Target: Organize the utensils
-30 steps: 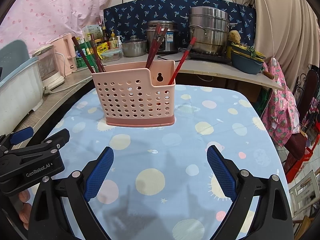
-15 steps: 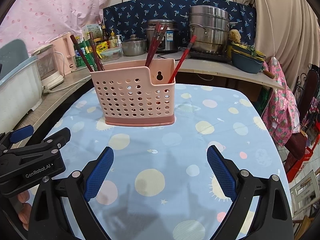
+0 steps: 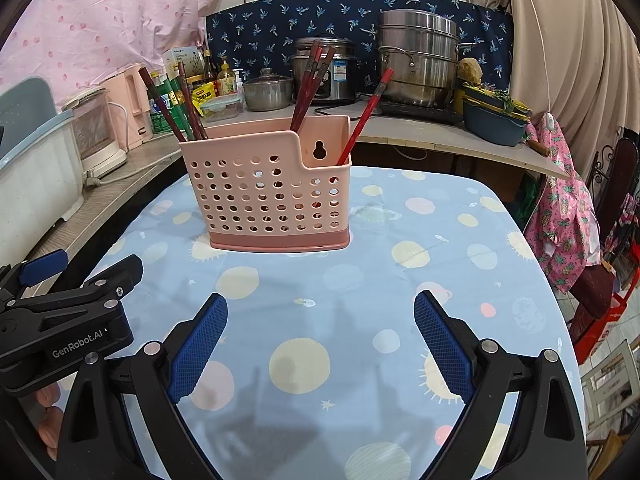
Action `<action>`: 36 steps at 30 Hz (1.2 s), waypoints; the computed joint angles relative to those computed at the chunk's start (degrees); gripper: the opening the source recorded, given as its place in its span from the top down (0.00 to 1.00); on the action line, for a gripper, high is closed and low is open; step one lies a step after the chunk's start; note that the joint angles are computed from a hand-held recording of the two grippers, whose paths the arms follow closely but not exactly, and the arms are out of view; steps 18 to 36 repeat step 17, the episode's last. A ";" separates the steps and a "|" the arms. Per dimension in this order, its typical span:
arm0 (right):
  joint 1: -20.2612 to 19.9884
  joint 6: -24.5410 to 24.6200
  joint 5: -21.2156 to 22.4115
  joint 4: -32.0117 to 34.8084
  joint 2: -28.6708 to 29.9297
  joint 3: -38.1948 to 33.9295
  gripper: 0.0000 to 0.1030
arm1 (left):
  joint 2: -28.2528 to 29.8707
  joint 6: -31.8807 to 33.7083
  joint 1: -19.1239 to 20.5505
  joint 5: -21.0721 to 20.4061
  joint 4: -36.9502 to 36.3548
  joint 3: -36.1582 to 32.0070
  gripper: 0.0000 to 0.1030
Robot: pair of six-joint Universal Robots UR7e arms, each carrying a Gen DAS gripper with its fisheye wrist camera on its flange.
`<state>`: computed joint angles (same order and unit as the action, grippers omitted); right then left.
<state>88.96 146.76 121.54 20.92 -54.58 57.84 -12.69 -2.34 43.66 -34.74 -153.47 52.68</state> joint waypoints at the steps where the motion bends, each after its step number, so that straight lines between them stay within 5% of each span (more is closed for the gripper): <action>1: 0.06 0.04 0.05 0.11 0.02 -0.09 0.12 | 0.05 0.06 -0.01 -0.02 -0.02 -0.09 0.08; 36: -0.13 -0.02 0.01 0.49 0.46 -0.73 0.12 | 0.89 0.20 0.07 0.11 -0.30 -1.21 0.09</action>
